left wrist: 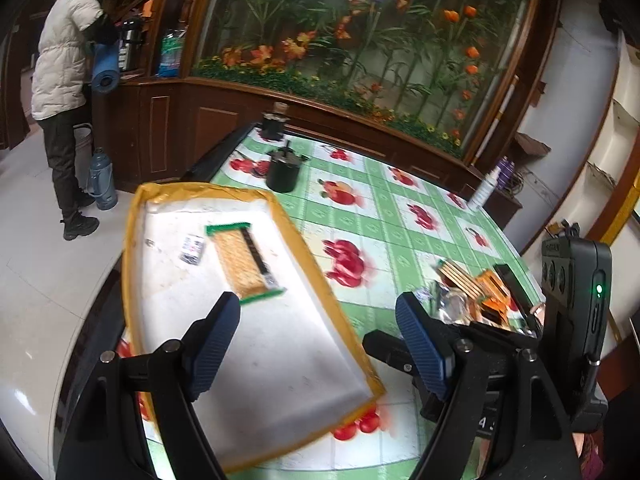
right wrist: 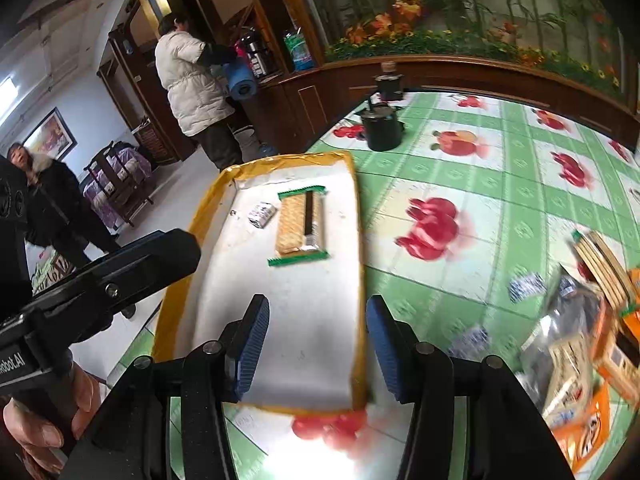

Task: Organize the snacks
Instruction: 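Move the left gripper back to the snack pile and grasp the clear pastry bag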

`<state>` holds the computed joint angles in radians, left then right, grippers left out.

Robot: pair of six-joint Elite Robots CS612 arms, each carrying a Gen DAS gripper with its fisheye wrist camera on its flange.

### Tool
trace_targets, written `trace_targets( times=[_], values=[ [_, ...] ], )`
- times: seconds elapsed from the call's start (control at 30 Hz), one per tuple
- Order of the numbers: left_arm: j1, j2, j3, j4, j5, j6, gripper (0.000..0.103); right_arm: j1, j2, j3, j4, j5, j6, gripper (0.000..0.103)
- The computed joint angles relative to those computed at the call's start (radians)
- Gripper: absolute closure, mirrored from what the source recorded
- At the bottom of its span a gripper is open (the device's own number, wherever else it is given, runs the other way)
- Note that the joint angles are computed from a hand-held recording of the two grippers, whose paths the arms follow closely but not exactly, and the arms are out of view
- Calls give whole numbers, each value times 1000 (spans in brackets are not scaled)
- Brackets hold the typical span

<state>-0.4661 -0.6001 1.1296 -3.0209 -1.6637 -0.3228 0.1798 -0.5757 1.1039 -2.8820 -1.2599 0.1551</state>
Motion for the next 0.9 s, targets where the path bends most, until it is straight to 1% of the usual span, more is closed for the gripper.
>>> trace_targets(
  times=[0.17, 0.37, 0.53, 0.67, 0.9],
  values=[
    [-19, -3, 16, -1, -17, 11, 24, -17, -29, 74, -54, 19, 21, 48],
    [-40, 4, 13, 21, -37, 42, 24, -38, -62, 153, -107, 30, 22, 48],
    [-57, 5, 14, 20, -54, 65, 24, -59, -86, 209, -158, 16, 22, 48],
    [-68, 12, 2, 34, -69, 81, 24, -83, -95, 244, -195, 21, 49, 48],
    [-85, 29, -26, 71, -80, 106, 24, -131, -97, 280, -244, 19, 110, 48]
  ],
)
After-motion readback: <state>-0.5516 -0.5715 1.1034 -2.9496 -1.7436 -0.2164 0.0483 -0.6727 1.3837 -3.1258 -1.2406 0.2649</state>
